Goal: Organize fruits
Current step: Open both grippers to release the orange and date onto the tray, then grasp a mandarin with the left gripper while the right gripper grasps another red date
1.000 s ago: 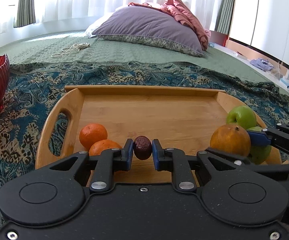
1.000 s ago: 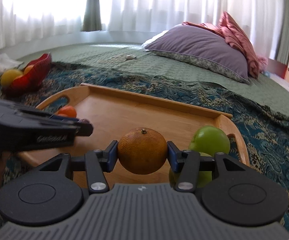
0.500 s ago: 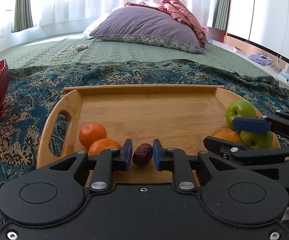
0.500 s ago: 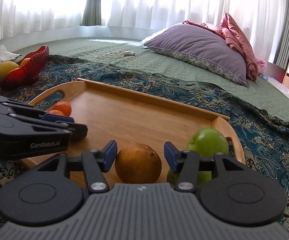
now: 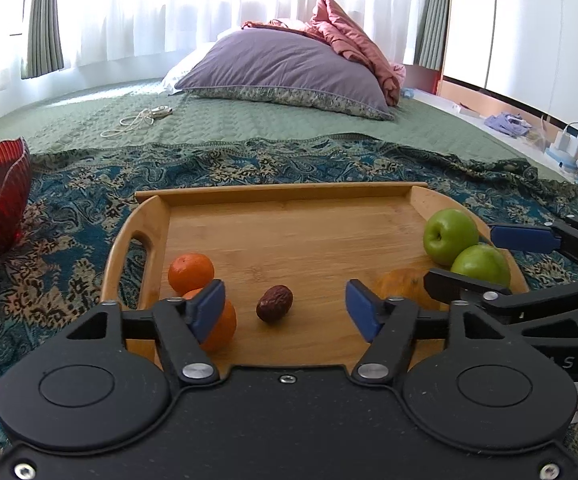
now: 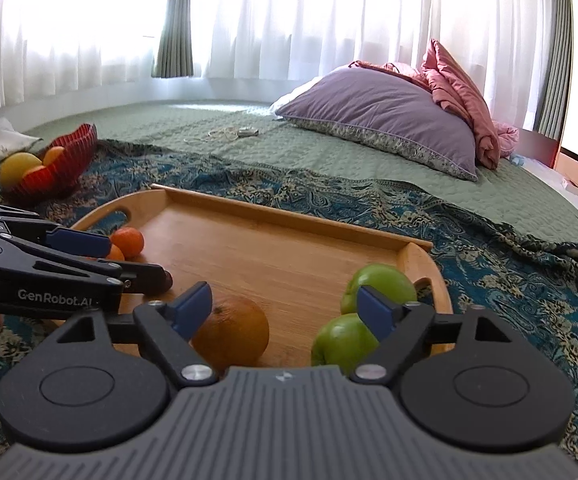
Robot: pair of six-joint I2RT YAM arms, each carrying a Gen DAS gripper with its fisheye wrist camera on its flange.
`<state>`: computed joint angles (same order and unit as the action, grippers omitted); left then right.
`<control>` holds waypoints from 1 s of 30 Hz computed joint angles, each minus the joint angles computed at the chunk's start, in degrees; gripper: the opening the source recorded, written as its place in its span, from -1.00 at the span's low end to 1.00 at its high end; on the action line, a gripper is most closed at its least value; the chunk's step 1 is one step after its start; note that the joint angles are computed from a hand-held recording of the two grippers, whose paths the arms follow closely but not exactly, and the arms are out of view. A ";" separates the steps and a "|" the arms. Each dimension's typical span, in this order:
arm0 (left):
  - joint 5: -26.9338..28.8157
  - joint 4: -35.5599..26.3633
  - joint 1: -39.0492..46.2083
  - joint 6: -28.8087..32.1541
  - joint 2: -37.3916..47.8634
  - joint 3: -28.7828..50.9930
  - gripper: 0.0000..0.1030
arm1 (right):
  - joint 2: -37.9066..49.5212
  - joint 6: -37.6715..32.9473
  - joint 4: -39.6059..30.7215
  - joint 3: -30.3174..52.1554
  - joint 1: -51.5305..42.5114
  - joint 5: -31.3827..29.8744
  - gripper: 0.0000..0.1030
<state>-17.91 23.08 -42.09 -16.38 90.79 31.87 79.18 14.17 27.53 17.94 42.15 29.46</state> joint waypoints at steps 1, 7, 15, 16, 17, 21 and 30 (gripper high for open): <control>-0.48 -0.07 -0.54 -0.04 -0.85 -0.61 0.42 | -1.10 0.10 -0.29 -0.63 0.43 0.38 0.76; -3.72 -0.05 -4.70 -1.04 -6.13 -5.27 0.63 | -8.63 0.21 -2.33 -5.37 5.02 4.51 0.92; -7.08 -0.62 -11.15 -3.09 -11.54 -11.07 0.73 | -17.83 2.14 -8.31 -10.56 13.38 11.85 1.00; -7.52 -0.84 -12.02 -2.99 -11.98 -11.65 0.74 | -18.77 2.82 -9.32 -11.09 14.51 12.71 1.00; -7.99 -1.12 -12.95 -2.87 -12.39 -12.23 0.74 | -19.76 3.49 -10.33 -11.67 15.49 13.29 1.00; -8.34 -2.09 -15.55 -3.64 -13.64 -14.05 0.74 | -23.36 6.29 -14.90 -13.47 19.00 14.53 1.00; -3.39 -3.02 -16.99 -4.90 -13.12 -14.97 0.63 | -20.33 11.22 -17.28 -15.00 25.75 14.17 0.78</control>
